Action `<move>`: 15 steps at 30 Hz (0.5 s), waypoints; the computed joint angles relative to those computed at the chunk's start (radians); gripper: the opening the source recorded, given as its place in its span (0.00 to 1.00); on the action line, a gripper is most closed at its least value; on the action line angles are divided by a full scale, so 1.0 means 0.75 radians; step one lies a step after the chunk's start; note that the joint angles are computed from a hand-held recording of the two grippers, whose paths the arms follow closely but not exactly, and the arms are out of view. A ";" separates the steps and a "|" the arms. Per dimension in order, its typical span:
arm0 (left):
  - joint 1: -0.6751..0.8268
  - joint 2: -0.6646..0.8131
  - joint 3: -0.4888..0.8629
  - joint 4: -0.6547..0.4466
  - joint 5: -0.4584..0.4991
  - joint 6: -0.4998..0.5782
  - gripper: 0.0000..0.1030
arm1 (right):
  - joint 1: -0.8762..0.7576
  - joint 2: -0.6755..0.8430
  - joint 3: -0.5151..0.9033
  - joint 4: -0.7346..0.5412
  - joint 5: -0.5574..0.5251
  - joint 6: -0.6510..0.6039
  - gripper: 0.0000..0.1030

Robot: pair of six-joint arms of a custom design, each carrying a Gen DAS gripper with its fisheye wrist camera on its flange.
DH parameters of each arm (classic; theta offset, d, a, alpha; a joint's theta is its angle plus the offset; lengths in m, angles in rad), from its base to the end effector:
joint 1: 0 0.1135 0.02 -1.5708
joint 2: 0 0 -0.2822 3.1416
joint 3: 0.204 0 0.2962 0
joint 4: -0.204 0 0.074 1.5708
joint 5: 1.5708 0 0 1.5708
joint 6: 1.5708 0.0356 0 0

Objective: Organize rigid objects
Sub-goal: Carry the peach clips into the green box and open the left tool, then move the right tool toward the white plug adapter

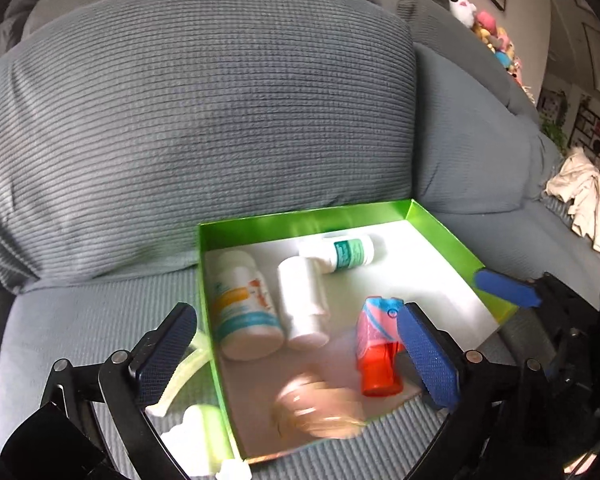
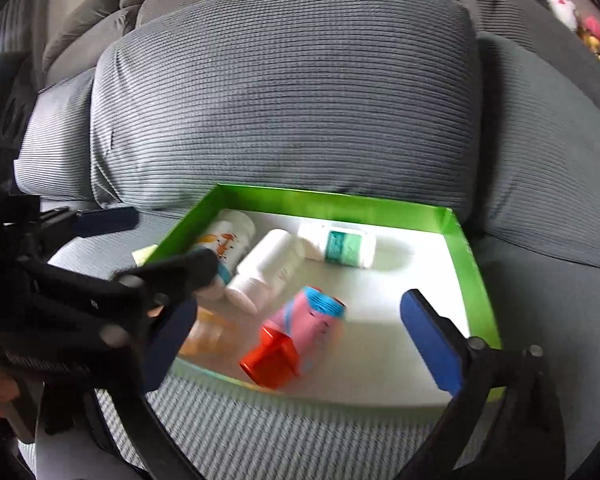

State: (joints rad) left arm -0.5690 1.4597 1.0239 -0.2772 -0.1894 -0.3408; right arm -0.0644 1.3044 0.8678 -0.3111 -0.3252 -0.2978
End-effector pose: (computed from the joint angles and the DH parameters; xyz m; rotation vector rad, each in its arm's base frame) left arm 0.3064 -0.1880 0.2546 0.1612 2.2765 -0.2636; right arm 0.3130 -0.0088 0.2442 -0.4261 2.2377 0.1880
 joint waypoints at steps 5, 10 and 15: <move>-0.030 -0.084 -0.051 -0.041 -0.086 -0.034 0.99 | -0.023 -0.077 -0.056 -0.010 0.011 0.020 0.99; -0.088 -0.207 -0.135 -0.067 -0.150 -0.063 0.99 | -0.056 -0.208 -0.119 -0.083 -0.042 0.030 0.99; -0.166 -0.336 -0.213 -0.118 -0.246 -0.105 0.99 | -0.056 -0.328 -0.170 -0.166 -0.072 0.013 0.99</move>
